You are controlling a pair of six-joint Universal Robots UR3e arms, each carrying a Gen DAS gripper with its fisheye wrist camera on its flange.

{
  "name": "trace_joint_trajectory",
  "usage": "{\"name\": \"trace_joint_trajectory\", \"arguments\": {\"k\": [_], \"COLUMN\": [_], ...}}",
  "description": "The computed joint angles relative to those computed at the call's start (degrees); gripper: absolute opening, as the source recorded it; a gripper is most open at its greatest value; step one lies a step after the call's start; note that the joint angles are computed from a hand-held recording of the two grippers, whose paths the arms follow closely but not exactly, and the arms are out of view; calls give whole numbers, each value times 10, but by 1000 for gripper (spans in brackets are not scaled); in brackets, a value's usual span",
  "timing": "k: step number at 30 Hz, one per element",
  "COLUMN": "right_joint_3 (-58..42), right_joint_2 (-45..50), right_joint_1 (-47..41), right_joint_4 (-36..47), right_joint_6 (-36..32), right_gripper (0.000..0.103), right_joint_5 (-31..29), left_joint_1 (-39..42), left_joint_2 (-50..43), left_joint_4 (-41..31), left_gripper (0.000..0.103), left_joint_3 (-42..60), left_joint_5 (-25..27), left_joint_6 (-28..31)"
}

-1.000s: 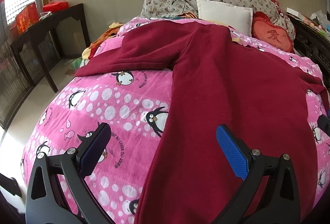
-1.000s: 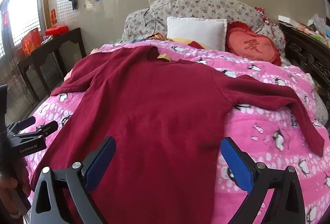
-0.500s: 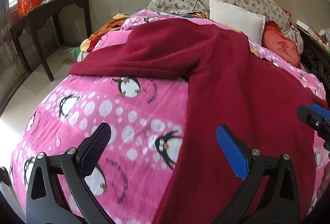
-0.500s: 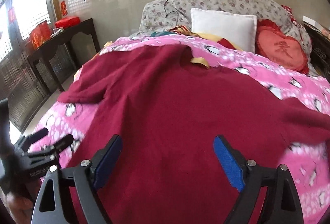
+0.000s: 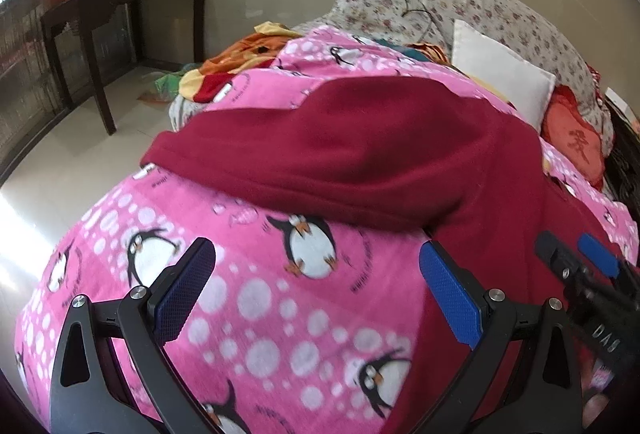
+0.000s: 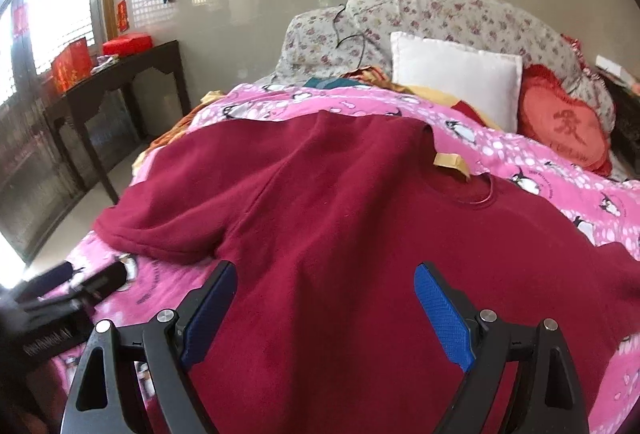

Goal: Fold small clothes

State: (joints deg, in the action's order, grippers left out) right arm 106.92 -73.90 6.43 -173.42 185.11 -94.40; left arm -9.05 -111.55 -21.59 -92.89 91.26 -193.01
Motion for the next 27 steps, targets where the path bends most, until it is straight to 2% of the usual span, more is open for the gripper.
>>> {"name": "trace_joint_trajectory", "arguments": {"k": [2, 8, 13, 19, 27], "right_joint_3": [11, 15, 34, 41, 29], "right_joint_2": [15, 21, 10, 7, 15], "right_joint_1": [-1, -16, -41, -55, -51], "right_joint_4": [-34, -52, -60, -65, -54], "right_joint_6": [4, -2, 5, 11, 3], "right_gripper": [89, 89, 89, 89, 89], "right_joint_5": [-6, 22, 59, 80, 79], "left_joint_1": [6, 33, 83, 155, 136], "left_joint_2": [-6, -13, 6, -1, -11], "left_joint_4": [6, -7, -39, -63, -51], "left_gripper": [102, 102, 102, 102, 102], "left_joint_3": [0, 2, -1, 9, 20], "left_joint_5": [0, -13, -75, -167, -121], "left_joint_6": [-2, -16, -29, -94, -93]}}
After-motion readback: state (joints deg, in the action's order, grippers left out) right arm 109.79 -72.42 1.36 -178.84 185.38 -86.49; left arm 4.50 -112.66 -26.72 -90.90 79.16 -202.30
